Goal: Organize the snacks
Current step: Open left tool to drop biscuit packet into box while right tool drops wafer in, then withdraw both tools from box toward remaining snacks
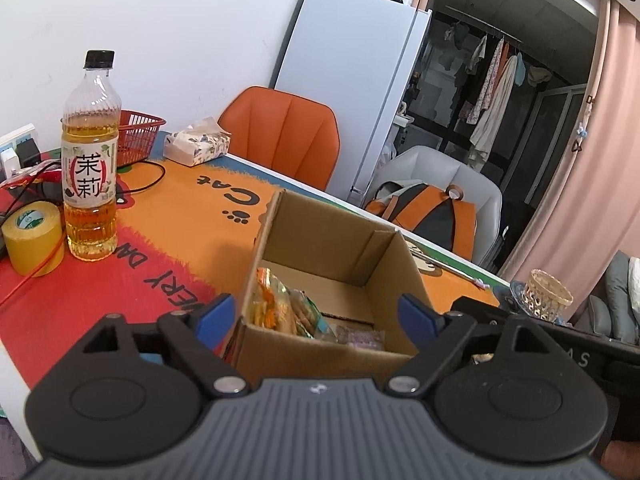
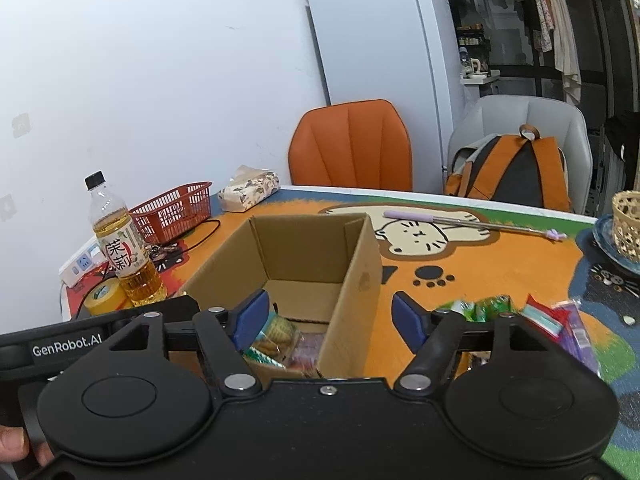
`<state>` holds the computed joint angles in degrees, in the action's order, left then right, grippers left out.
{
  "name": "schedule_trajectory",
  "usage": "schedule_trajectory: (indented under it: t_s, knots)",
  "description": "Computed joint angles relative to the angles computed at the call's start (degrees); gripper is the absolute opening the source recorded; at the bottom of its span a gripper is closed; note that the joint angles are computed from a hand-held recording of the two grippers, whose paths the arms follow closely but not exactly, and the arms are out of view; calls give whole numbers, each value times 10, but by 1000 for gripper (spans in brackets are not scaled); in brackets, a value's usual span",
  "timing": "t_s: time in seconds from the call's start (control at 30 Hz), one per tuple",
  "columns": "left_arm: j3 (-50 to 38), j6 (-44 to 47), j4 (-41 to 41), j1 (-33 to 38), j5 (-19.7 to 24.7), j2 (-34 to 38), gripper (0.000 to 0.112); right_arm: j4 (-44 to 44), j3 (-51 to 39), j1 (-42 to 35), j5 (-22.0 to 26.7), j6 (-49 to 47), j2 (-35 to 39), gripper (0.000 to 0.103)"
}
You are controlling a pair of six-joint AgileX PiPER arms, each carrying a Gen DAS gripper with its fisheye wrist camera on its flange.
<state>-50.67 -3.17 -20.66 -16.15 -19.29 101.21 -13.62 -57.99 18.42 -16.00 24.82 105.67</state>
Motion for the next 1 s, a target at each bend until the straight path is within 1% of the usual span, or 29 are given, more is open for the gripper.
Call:
schedule_trajectory:
  t_s: [0.1, 0.37, 0.6, 0.83, 1.0]
  knots:
    - [4, 46, -45, -12, 0, -5, 95, -5, 21, -9, -12, 15, -10, 78]
    - [10, 101, -110, -37, 7, -14, 98, -27, 72, -37, -36, 51, -33, 83]
    - [16, 128, -141, -59, 3, -21, 99, -30, 106, -55, -55, 57, -55, 86]
    - [20, 133, -144, -78, 3, -25, 99, -29, 136, -67, -66, 53, -75, 89]
    - [21, 133, -144, -90, 6, -26, 99, -38, 157, -84, -72, 61, -87, 89]
